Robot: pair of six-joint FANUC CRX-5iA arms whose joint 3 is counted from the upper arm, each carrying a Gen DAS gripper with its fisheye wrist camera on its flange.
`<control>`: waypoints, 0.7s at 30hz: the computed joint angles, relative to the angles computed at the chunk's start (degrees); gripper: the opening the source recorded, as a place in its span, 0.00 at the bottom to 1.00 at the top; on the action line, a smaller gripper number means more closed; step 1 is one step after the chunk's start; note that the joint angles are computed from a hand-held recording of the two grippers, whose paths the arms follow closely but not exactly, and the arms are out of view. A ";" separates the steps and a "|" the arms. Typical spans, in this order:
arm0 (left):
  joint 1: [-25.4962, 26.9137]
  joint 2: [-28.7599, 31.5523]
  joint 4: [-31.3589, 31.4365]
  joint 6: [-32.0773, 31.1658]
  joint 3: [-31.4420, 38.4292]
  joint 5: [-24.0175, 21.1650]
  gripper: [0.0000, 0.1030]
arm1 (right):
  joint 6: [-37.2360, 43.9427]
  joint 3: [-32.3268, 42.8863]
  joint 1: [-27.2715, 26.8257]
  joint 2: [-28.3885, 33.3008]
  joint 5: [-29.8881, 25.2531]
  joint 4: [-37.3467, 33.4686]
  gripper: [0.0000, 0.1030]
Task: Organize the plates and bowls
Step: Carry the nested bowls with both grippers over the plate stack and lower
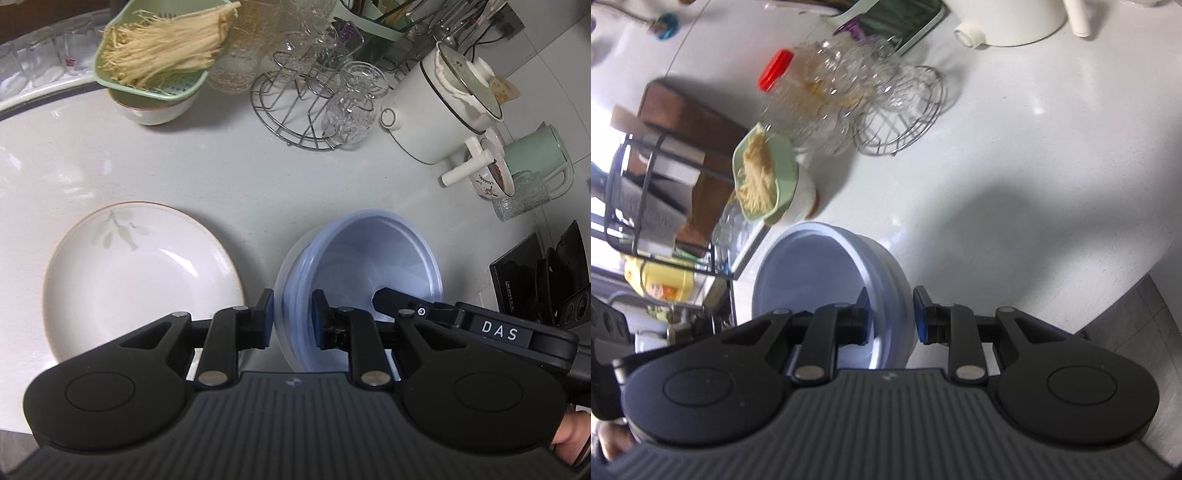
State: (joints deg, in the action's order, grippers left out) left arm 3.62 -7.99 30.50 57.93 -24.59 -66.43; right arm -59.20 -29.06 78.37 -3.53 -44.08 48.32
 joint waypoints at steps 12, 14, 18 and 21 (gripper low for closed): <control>8.82 -2.08 4.41 -6.74 -2.14 -8.18 0.26 | -8.80 2.41 2.50 2.56 -2.76 4.18 0.25; 10.40 -2.67 4.84 -7.41 -2.75 -8.83 0.26 | -8.48 3.17 2.53 3.10 -2.52 4.28 0.25; 13.01 -3.48 4.40 -7.97 -3.43 -8.90 0.26 | -5.16 5.59 1.78 5.15 -1.26 3.53 0.25; 15.65 -3.55 4.69 -8.48 -3.94 -9.04 0.26 | -2.44 7.17 0.70 6.72 1.04 2.97 0.25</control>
